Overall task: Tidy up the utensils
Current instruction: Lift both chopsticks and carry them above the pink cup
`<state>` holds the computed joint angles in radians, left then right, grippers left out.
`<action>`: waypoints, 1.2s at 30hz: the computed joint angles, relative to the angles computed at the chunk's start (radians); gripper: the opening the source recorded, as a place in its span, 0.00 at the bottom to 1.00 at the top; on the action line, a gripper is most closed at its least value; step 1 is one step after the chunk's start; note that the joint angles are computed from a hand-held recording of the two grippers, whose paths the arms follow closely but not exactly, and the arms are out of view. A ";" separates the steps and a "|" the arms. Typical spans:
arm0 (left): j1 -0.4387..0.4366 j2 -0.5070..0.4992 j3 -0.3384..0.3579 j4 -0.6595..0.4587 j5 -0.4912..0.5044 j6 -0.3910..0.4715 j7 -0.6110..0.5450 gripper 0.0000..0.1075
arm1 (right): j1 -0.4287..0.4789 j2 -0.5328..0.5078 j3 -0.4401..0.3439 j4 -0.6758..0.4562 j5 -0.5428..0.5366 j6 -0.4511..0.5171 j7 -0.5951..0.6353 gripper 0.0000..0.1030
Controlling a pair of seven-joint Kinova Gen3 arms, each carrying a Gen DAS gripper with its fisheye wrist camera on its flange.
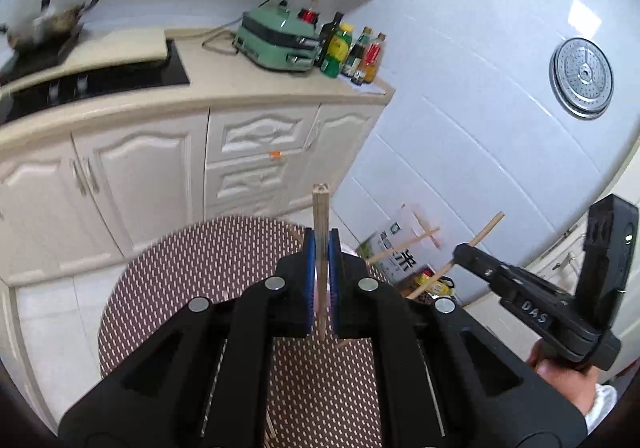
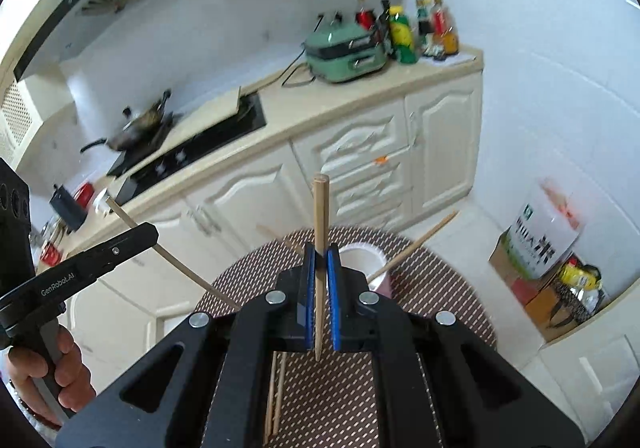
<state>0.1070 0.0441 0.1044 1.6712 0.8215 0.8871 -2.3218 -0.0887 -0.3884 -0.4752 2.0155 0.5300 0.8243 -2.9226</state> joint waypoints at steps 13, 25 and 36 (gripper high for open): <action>0.116 0.101 0.081 -0.119 -0.135 -0.170 0.159 0.06 | 0.093 0.015 0.016 0.017 0.129 -0.060 0.002 0.05; 0.144 0.200 0.119 -0.137 -0.319 -0.183 0.322 0.06 | 0.020 0.101 0.140 0.072 0.106 -0.140 0.022 0.05; 0.116 0.180 0.130 -0.061 -0.294 -0.160 0.272 0.06 | -0.005 0.088 0.095 0.153 0.092 -0.168 -0.048 0.05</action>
